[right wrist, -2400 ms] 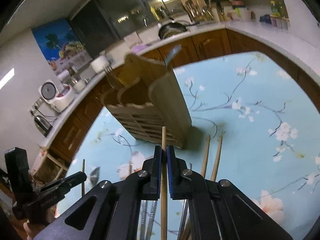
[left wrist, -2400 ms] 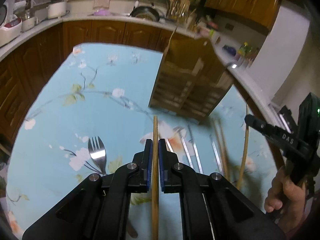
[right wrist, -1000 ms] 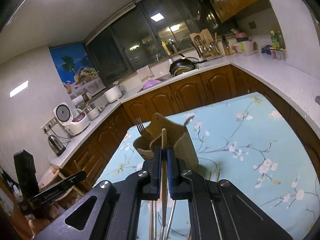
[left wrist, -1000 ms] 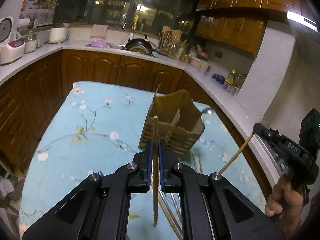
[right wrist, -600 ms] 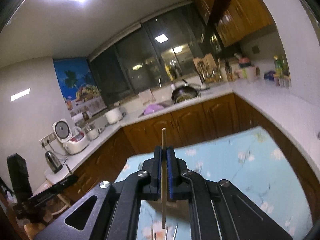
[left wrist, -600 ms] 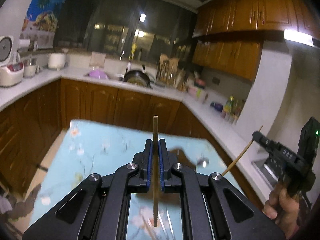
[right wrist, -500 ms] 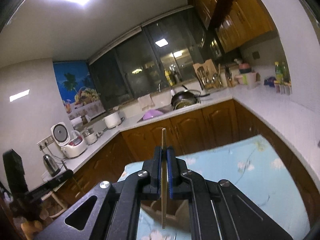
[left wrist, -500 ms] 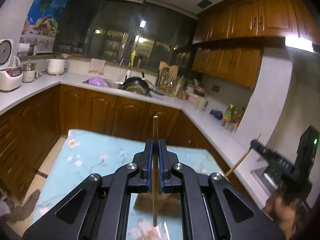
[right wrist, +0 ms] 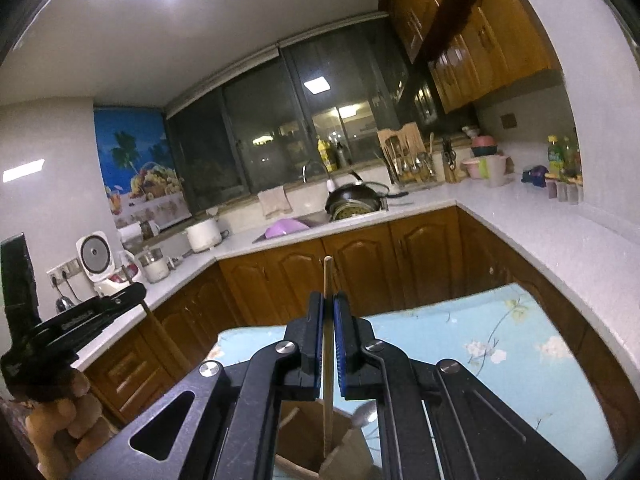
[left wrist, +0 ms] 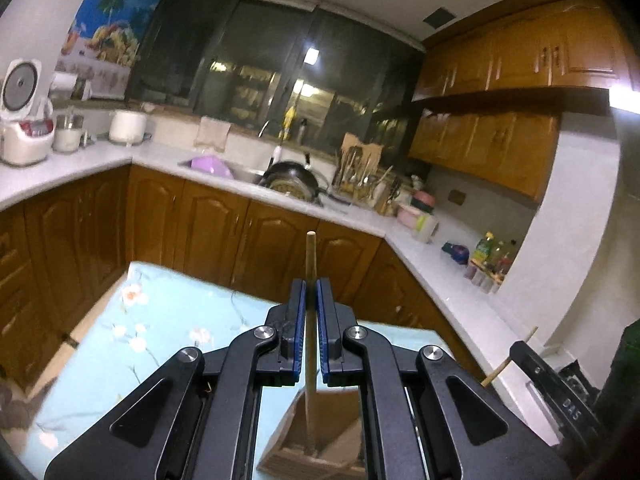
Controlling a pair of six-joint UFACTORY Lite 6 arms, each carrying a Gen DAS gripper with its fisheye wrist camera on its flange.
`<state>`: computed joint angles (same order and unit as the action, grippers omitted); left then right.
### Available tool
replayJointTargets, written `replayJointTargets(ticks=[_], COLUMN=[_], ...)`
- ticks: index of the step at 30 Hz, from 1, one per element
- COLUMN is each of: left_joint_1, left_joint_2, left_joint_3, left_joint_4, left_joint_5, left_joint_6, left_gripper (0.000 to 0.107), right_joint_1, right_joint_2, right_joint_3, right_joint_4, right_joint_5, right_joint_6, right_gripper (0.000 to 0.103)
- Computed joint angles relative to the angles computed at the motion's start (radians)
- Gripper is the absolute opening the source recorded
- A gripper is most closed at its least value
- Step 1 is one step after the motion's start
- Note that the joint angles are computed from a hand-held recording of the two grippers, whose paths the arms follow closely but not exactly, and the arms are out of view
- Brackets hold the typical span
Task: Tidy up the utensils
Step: 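Carry the chopsticks upright and lower them into the holder with both grippers, then open both grippers to release the chopsticks and withdraw toward the table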
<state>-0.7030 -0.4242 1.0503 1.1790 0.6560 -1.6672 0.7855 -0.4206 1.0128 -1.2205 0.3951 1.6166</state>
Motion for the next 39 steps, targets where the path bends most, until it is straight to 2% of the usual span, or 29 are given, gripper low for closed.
replayJointTargets(ticks=[2, 5, 9, 12, 20, 21, 23, 25, 26, 27, 29, 31, 33, 34, 36, 39], left_joint_1=[0.025, 0.032, 0.052, 0.021, 0.027, 0.03, 0.053, 0.03, 0.013, 0.0, -0.027, -0.075, -0.147, -0.206, -0.293, -0.487], left_joint_2=[-0.005, 0.003, 0.008, 0.02, 0.018, 0.017, 0.006, -0.026, -0.053, -0.067, -0.113, -0.178, -0.234, -0.271, -0.328, -0.393], left_joint_3=[-0.071, -0.126, -0.183, -0.186, -0.168, -0.164, -0.164, -0.182, -0.197, -0.202, -0.224, -0.262, -0.298, -0.325, -0.37, -0.442], left_joint_4=[0.02, 0.031, 0.037, 0.077, 0.019, -0.011, -0.075, -0.072, -0.067, -0.072, -0.106, -0.121, -0.13, -0.133, -0.138, -0.147], left_joint_5=[-0.048, -0.065, -0.119, -0.082, -0.078, -0.082, -0.123, -0.084, -0.064, -0.048, -0.008, 0.052, 0.137, 0.203, 0.283, 0.465], left_joint_6=[-0.051, -0.087, -0.107, -0.123, -0.045, -0.017, 0.036, 0.018, 0.008, 0.007, 0.023, 0.01, -0.018, -0.043, -0.078, -0.179], left_gripper=[0.005, 0.005, 0.006, 0.007, 0.007, 0.01, 0.025, 0.049, 0.051, 0.054, 0.06, 0.067, 0.074, 0.075, 0.076, 0.077], right_joint_1=[0.001, -0.001, -0.017, -0.016, -0.029, -0.037, -0.048, -0.039, -0.043, -0.038, -0.016, -0.006, 0.0, 0.026, 0.079, 0.17], right_joint_2=[0.005, 0.009, -0.002, -0.016, -0.009, 0.002, 0.006, -0.007, -0.02, -0.044, -0.096, -0.152, -0.213, -0.267, -0.347, -0.471], right_joint_3=[-0.044, -0.097, -0.163, -0.181, -0.152, -0.14, -0.132, -0.141, -0.151, -0.164, -0.192, -0.221, -0.258, -0.293, -0.348, -0.434], right_joint_4=[-0.067, -0.113, -0.123, -0.135, -0.037, -0.014, 0.044, 0.039, 0.034, 0.031, 0.02, 0.043, 0.069, 0.064, 0.056, 0.106], right_joint_5=[-0.016, -0.029, -0.057, -0.048, -0.059, -0.075, -0.095, -0.095, -0.103, -0.1, -0.075, -0.063, -0.056, -0.027, 0.037, 0.127], right_joint_6=[0.08, 0.145, 0.185, 0.204, 0.103, 0.077, 0.023, 0.039, 0.048, 0.058, 0.081, 0.072, 0.059, 0.075, 0.097, 0.076], right_gripper=[0.005, 0.005, 0.005, 0.006, 0.007, 0.011, 0.013, 0.032, 0.038, 0.048, 0.053, 0.067, 0.09, 0.097, 0.101, 0.101])
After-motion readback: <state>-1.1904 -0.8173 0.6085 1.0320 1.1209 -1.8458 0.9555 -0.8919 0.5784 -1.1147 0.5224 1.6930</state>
